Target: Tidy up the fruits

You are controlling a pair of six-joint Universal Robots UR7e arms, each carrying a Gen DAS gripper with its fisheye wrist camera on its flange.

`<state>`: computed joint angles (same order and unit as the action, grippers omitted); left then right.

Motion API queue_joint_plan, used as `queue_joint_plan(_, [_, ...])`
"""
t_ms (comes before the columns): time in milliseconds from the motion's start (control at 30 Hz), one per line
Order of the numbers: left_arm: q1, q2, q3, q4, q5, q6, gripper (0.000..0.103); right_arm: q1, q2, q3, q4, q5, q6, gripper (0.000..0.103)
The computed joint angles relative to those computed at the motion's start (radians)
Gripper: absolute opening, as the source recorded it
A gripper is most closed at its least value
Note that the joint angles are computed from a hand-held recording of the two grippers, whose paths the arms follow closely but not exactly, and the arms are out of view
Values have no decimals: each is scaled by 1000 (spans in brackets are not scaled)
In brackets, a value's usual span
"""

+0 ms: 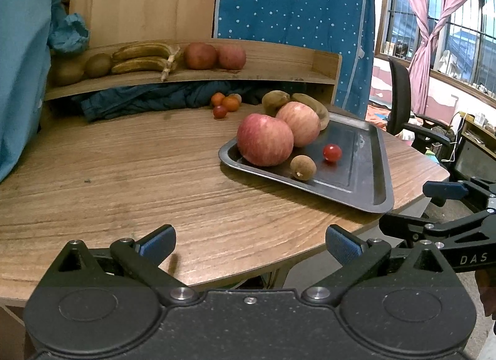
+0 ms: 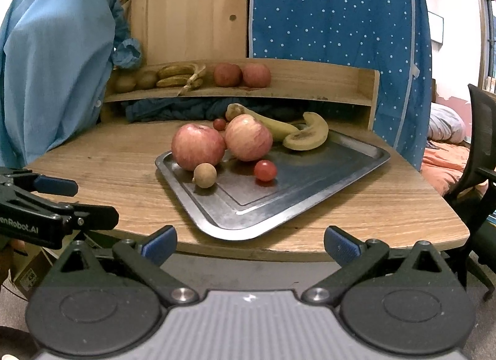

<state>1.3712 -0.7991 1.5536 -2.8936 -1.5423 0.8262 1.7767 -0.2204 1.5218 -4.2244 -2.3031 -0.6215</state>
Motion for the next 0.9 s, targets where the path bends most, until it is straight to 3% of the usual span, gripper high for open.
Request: queue_joint_plan(900, [-7,12,-33,30,8,-6,102,-4,-11,0,51,-25,62,103])
